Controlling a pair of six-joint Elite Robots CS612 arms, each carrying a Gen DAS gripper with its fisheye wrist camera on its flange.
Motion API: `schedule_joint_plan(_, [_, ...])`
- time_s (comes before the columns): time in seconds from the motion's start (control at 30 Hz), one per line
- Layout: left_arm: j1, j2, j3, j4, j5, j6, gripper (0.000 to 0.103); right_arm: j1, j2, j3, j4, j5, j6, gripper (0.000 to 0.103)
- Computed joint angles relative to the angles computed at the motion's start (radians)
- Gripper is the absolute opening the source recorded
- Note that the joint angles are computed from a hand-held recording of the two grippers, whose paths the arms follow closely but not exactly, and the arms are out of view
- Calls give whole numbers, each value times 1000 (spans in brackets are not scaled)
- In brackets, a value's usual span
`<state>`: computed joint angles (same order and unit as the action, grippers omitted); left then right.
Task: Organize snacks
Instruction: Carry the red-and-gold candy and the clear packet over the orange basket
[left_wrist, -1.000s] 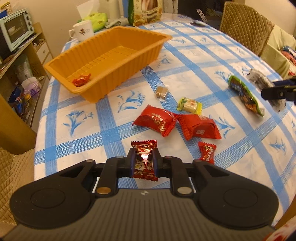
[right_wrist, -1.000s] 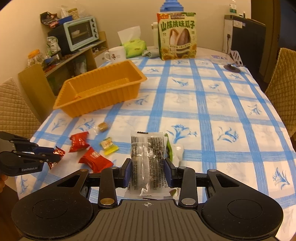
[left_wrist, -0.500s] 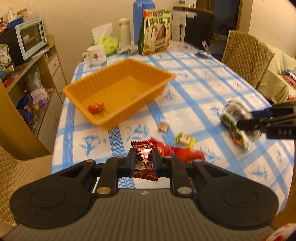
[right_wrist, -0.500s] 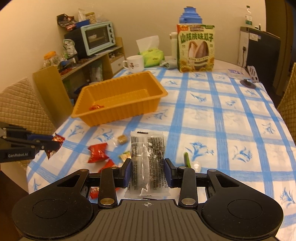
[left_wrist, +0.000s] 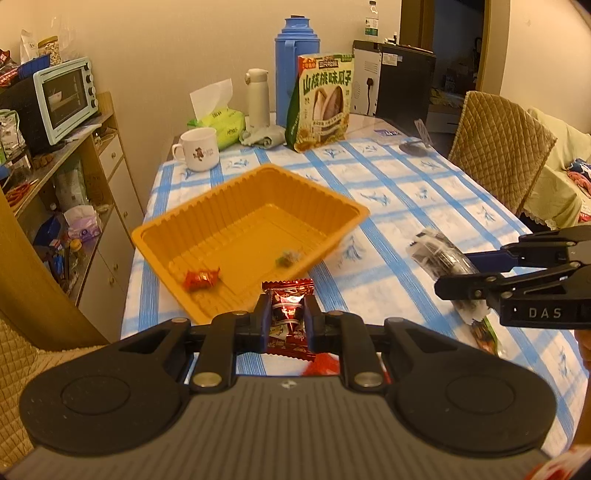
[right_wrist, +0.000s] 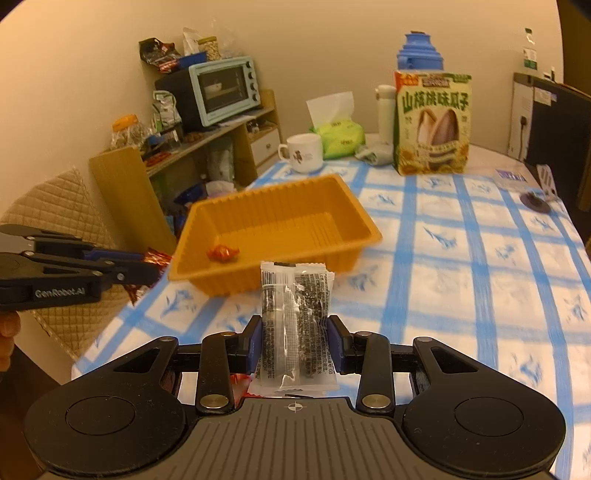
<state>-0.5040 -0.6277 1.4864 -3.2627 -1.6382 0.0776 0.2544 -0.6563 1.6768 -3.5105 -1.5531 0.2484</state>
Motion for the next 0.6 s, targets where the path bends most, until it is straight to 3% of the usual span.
schedule_joint_plan(0.6, [28, 117, -289, 133, -18, -15, 17, -24, 98, -272, 83, 26, -43, 37])
